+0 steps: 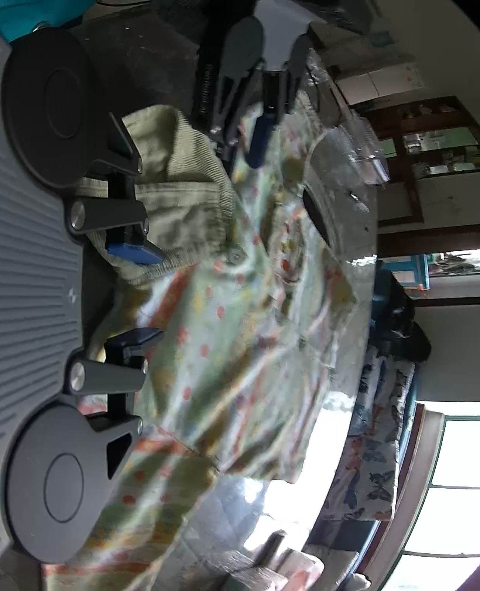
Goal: Fold clothes
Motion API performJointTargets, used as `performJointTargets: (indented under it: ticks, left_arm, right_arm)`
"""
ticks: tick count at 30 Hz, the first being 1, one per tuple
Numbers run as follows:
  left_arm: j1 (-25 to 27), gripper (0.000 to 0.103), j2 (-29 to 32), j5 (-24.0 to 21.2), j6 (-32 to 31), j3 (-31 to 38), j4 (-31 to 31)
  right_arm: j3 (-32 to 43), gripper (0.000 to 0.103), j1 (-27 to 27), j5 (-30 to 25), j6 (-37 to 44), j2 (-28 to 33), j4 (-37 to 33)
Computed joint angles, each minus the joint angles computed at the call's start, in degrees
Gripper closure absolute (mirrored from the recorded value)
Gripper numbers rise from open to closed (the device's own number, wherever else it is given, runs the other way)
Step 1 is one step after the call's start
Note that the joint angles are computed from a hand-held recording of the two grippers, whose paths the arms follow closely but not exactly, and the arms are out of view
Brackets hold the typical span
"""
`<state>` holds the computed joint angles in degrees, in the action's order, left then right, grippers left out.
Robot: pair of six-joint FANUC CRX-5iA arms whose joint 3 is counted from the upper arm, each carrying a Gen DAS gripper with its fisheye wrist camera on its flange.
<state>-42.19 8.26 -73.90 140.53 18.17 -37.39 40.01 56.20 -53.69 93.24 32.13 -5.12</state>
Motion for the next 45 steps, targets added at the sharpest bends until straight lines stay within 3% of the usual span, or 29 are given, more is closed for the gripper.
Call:
performJointTargets:
  ticks: [4,10,21,30,31,33,35,40,45]
  left_arm:
    - [0.83,0.054,-0.71,-0.06,0.74,-0.36,-0.15]
    - [4.59,0.054,-1.14,-0.9,2.77,1.1,-0.98]
    - [13.73,0.054,5.85,-0.24,-0.05,9.72,-2.59]
    - [19.43,0.055,11.67,1.84,-1.46,14.01,1.25]
    - [20.09,0.056,11.77,2.4,-1.13,13.74,2.2]
    - [20.47,0.089,11.34,4.11,-0.64,12.54,2.87]
    - [20.41,0.097,10.52,6.25,-0.61,10.96,3.22]
    - [18.63,0.097,6.56,14.39,-6.36,5.03,5.13]
    - [18.43,0.09,5.0,16.3,-10.57,2.73,7.7]
  right_arm:
    - [0.56,0.065,-1.03,2.07,-4.77,0.97,4.4]
    - [6.36,0.065,-2.59,0.03,-10.44,5.73,8.8]
    - [12.21,0.065,-2.79,-2.38,-8.65,8.89,6.91]
    - [15.64,0.064,-2.97,-5.2,-7.53,10.94,5.04]
    - [15.83,0.064,-3.0,-5.38,-7.51,11.07,4.94]
    - [15.9,0.064,-3.01,-5.49,-7.41,11.11,4.83]
    - [15.88,0.064,-3.01,-5.53,-7.29,11.09,4.73]
    - [15.81,0.062,-3.02,-5.64,-6.99,11.03,4.49]
    - [15.76,0.058,-3.02,-5.73,-6.73,10.99,4.31]
